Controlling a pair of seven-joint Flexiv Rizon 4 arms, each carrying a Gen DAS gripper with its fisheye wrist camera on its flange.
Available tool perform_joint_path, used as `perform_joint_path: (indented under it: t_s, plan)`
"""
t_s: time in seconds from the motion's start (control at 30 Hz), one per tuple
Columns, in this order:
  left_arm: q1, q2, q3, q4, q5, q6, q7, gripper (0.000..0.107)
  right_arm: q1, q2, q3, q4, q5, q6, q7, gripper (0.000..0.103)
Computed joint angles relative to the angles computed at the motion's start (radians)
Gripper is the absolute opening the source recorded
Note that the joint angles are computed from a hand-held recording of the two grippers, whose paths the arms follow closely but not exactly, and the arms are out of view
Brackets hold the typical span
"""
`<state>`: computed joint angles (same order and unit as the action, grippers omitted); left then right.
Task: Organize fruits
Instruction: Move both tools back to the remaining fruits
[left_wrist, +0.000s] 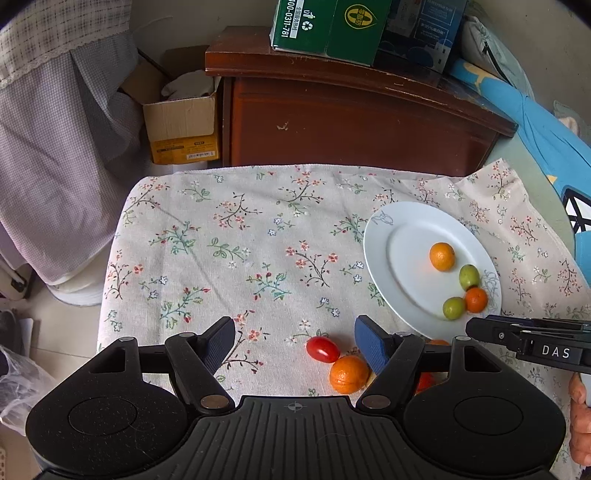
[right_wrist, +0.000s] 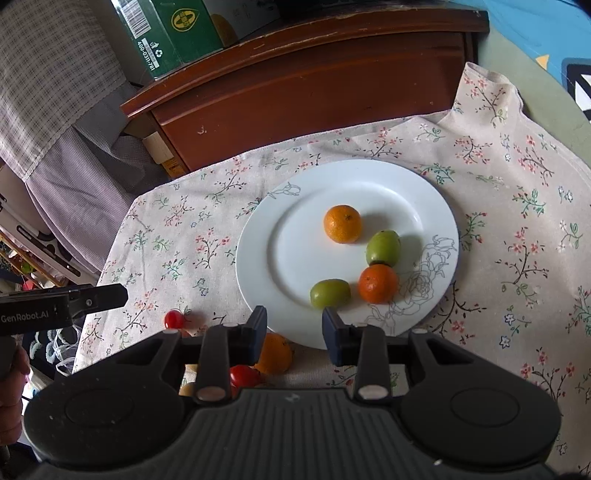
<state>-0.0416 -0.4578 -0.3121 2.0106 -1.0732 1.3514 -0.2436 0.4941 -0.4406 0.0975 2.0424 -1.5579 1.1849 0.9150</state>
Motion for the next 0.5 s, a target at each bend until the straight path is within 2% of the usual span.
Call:
perform_joint_path:
  t_s: [0.3, 0.5]
  plan:
    - [-0.001, 0.044, 0.011, 0.069, -0.029, 0.004, 0.056, 0.073, 0.022, 0.016, 0.015, 0.024, 0.028, -0.018, 0.001, 0.035]
    - [-0.020, 0.077, 0.036, 0.109, -0.056, -0.045, 0.111, 0.073, 0.041, 0.045, 0.024, 0.057, 0.070, -0.053, 0.028, 0.036]
